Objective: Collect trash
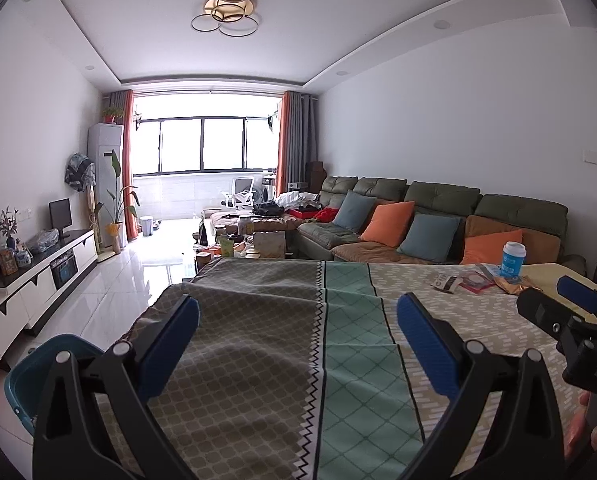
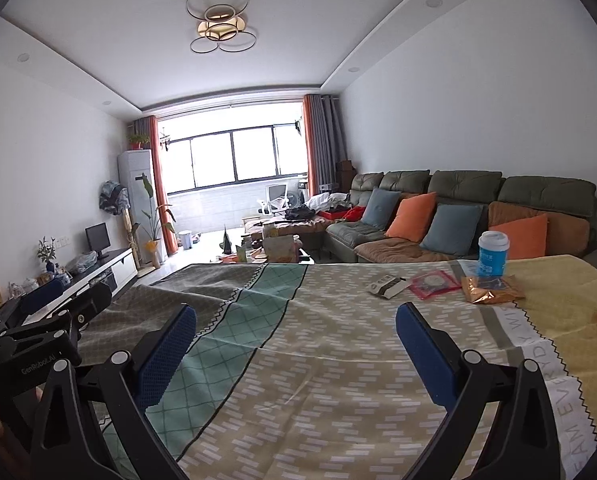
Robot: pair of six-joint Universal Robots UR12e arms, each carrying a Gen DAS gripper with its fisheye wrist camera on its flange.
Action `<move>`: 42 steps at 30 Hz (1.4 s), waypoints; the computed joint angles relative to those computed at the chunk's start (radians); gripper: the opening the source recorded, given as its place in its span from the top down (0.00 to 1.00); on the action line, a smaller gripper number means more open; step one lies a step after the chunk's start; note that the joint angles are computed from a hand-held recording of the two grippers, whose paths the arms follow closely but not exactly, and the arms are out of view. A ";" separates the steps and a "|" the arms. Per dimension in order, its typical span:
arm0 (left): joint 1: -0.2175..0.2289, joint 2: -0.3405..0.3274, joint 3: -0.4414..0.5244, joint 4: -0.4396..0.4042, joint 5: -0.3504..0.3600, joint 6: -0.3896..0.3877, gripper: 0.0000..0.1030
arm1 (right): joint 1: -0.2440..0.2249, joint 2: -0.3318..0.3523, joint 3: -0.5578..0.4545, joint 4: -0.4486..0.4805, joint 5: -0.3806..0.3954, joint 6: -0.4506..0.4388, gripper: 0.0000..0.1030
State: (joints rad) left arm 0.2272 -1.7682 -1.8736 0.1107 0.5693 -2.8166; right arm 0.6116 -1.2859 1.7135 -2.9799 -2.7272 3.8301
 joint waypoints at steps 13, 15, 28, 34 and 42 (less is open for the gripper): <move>-0.003 -0.001 -0.001 0.012 0.007 -0.007 0.03 | 0.008 -0.011 0.009 0.042 -0.023 0.036 0.04; -0.006 -0.001 -0.001 0.010 0.010 -0.008 0.03 | 0.008 -0.011 0.010 0.041 -0.026 0.035 0.04; -0.010 0.000 -0.005 -0.002 0.018 -0.001 0.03 | 0.006 -0.018 0.020 0.052 -0.025 0.048 0.04; -0.010 -0.001 -0.006 0.000 0.020 -0.002 0.03 | 0.005 -0.019 0.023 0.048 -0.027 0.048 0.04; -0.009 -0.001 -0.005 -0.003 0.017 -0.002 0.03 | 0.003 -0.021 0.028 0.042 -0.030 0.045 0.04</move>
